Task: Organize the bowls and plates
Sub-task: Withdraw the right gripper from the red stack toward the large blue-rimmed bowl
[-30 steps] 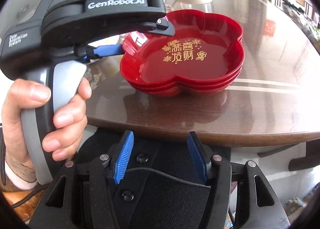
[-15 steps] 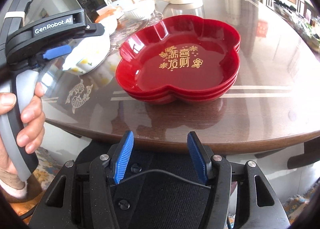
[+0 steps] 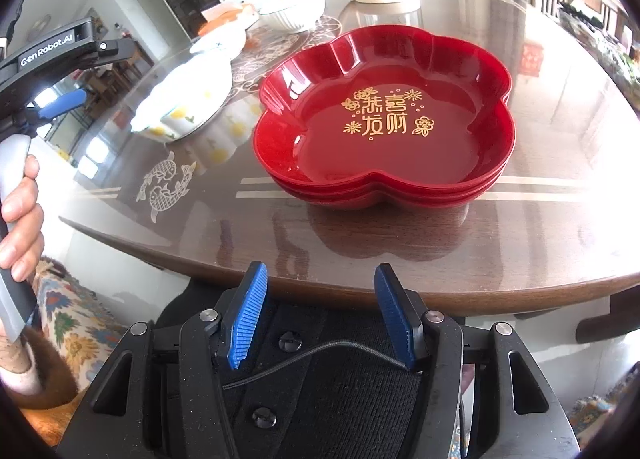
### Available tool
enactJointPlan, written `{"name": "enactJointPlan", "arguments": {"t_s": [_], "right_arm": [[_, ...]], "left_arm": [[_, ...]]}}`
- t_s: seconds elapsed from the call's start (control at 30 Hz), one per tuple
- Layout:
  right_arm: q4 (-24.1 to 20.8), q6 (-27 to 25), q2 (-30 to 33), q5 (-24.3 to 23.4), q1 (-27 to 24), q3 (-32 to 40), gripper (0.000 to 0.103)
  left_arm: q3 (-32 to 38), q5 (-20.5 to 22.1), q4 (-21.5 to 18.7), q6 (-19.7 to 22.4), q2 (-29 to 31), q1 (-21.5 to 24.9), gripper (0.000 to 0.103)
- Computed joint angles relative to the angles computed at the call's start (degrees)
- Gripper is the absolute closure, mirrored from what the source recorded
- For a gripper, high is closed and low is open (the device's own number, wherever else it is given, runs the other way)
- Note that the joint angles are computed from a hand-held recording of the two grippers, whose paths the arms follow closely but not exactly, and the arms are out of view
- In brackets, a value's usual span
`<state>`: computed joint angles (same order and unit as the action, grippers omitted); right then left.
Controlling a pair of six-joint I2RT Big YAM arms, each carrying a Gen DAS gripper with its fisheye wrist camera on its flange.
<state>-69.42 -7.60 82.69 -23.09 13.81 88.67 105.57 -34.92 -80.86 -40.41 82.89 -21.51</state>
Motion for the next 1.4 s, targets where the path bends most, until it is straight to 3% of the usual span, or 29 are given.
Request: {"name": "enactJointPlan", "arguments": {"t_s": [0.4,1.1,1.4], "right_arm": [[0.2,0.4,0.0,0.9,-0.1,0.0,0.042],[0.2,0.6,1.1,1.2,1.2,1.4,0.042],[-0.1,4.3,4.6,0.6,2.0,4.1,0.042]], "left_arm": [[2.6,-4.8,-3.7,-0.9,0.2,-1.2,0.011],[4.5,-8.9,-7.3,-1.8,0.0,-1.6,0.01],[5.7,-11.3,-10.9,-3.2,0.4,-1.3,0.009]]}}
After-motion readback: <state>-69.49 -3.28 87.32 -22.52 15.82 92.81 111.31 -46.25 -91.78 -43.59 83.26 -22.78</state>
